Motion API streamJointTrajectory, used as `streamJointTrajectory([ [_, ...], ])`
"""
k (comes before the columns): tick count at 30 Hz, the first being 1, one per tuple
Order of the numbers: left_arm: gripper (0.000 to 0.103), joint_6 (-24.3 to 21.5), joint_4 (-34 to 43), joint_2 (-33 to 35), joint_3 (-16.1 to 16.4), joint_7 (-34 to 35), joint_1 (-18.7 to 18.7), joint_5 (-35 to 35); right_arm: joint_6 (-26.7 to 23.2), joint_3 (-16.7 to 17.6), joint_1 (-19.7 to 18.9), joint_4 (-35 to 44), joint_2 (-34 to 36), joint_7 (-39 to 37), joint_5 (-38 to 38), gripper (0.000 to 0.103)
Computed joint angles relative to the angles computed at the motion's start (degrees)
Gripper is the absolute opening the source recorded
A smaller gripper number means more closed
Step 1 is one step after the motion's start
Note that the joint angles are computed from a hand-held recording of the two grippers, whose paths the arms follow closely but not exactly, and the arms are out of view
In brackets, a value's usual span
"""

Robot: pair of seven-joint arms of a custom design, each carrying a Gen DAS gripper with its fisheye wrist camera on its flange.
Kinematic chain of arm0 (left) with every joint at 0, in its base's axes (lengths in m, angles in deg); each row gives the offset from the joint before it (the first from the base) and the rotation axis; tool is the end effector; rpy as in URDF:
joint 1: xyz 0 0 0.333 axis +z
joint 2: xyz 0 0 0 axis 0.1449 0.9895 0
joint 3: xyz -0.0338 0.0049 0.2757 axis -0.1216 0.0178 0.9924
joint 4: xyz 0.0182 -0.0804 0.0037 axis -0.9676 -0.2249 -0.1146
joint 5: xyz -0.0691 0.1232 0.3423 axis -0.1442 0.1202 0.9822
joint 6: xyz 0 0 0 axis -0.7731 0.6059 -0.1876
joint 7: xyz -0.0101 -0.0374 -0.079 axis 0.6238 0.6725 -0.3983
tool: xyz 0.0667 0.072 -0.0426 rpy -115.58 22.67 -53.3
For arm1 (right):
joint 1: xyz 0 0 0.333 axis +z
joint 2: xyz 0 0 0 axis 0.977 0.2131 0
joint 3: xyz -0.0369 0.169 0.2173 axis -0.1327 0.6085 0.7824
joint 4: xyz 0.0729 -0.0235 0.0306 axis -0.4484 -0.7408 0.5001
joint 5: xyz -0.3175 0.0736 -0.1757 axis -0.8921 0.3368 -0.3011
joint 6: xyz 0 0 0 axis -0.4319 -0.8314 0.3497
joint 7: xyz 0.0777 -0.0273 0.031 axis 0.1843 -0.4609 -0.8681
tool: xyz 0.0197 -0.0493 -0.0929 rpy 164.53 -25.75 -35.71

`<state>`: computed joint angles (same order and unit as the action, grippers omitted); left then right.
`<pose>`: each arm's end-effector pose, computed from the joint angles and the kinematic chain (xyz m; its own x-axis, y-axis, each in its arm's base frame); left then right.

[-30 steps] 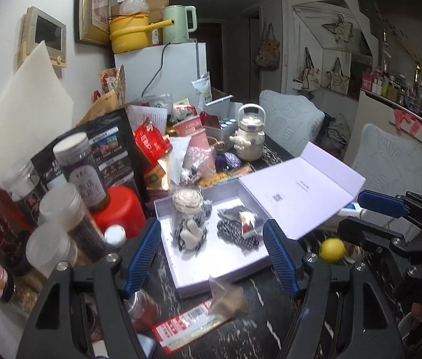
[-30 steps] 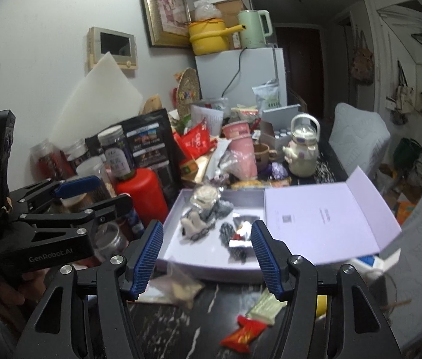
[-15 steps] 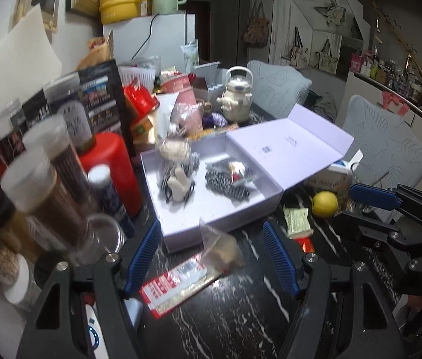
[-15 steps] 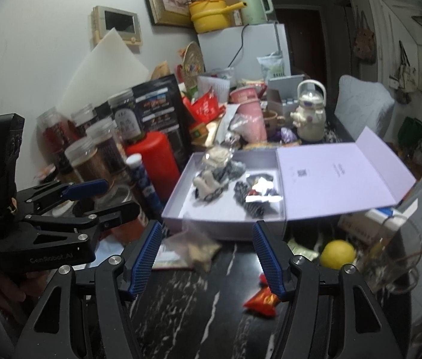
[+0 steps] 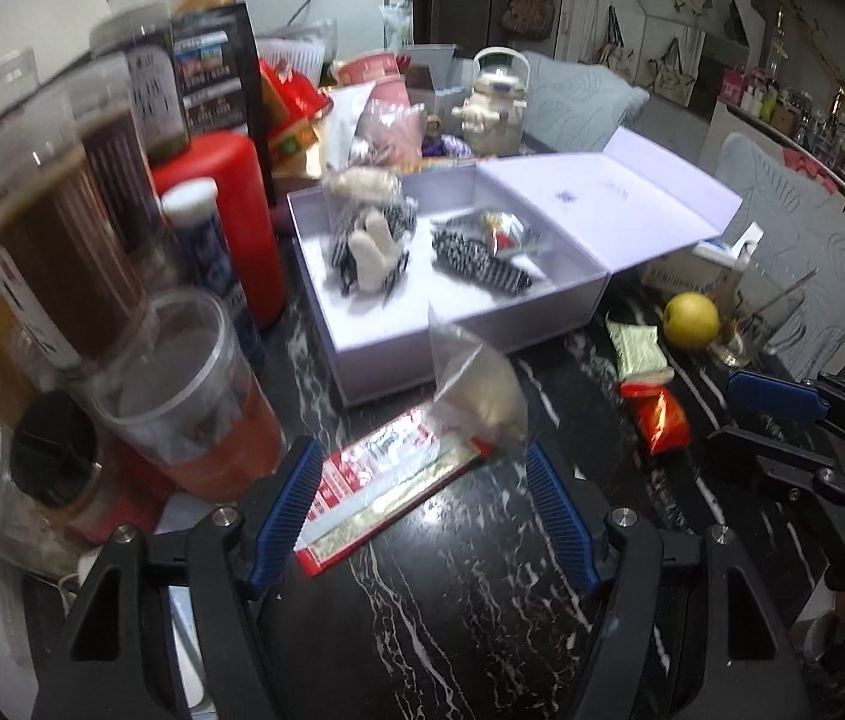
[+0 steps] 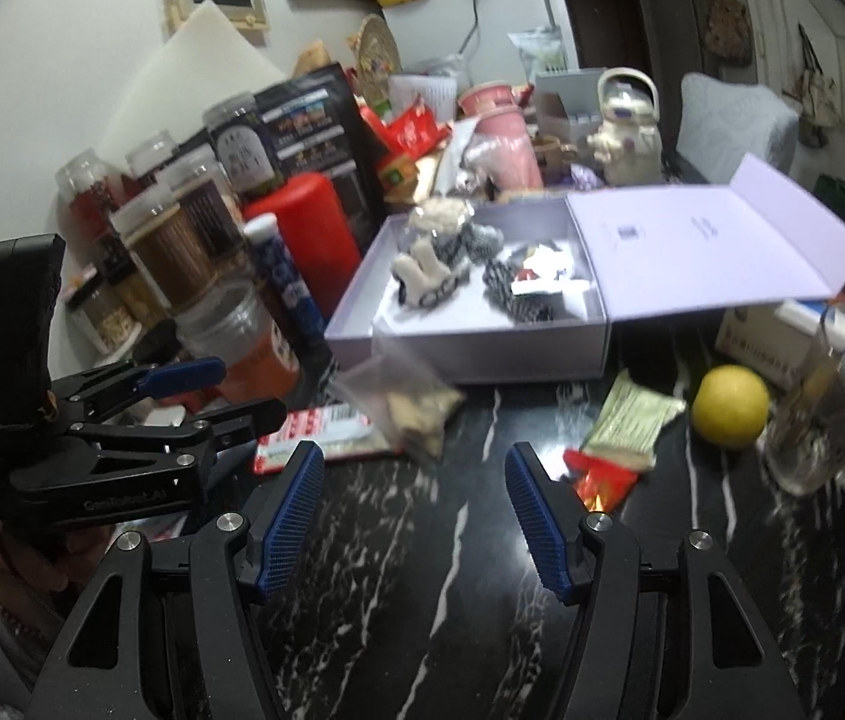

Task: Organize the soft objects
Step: 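Withdraw both tools from the box back over the table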

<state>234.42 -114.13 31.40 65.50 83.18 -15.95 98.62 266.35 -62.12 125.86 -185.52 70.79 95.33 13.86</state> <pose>0.5397 -0.3312 0.3196 -0.2023 -0.9781 0.0482 -0.7570 0.1249 -0.6414 0.5162 0.4380 0.3339 0.3901 -0.8903 -0.2349 -0.7062 -0.1256 -0.6968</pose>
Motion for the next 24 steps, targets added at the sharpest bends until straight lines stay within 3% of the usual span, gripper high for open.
streamJointTrajectory([
  [6,0.070,-1.37,1.53,3.60,-2.54,6.48,2.18,-5.68,-1.46,2.96,-2.76,1.03,1.85,-0.54,1.13,0.063],
  [14,0.070,-2.38,5.43,8.44,-2.80,13.73,2.55,-11.05,-3.11,8.05,-7.61,3.07,4.15,-3.22,3.14,0.063],
  [20,0.070,-8.23,13.17,13.85,-0.35,16.73,-0.25,-11.25,-4.94,11.27,-10.88,6.14,6.25,-6.27,4.84,0.063],
  [24,0.071,-9.40,16.51,16.30,-0.27,19.73,-0.31,-11.46,-7.00,13.06,-12.84,8.76,7.87,-8.19,6.05,0.063],
])
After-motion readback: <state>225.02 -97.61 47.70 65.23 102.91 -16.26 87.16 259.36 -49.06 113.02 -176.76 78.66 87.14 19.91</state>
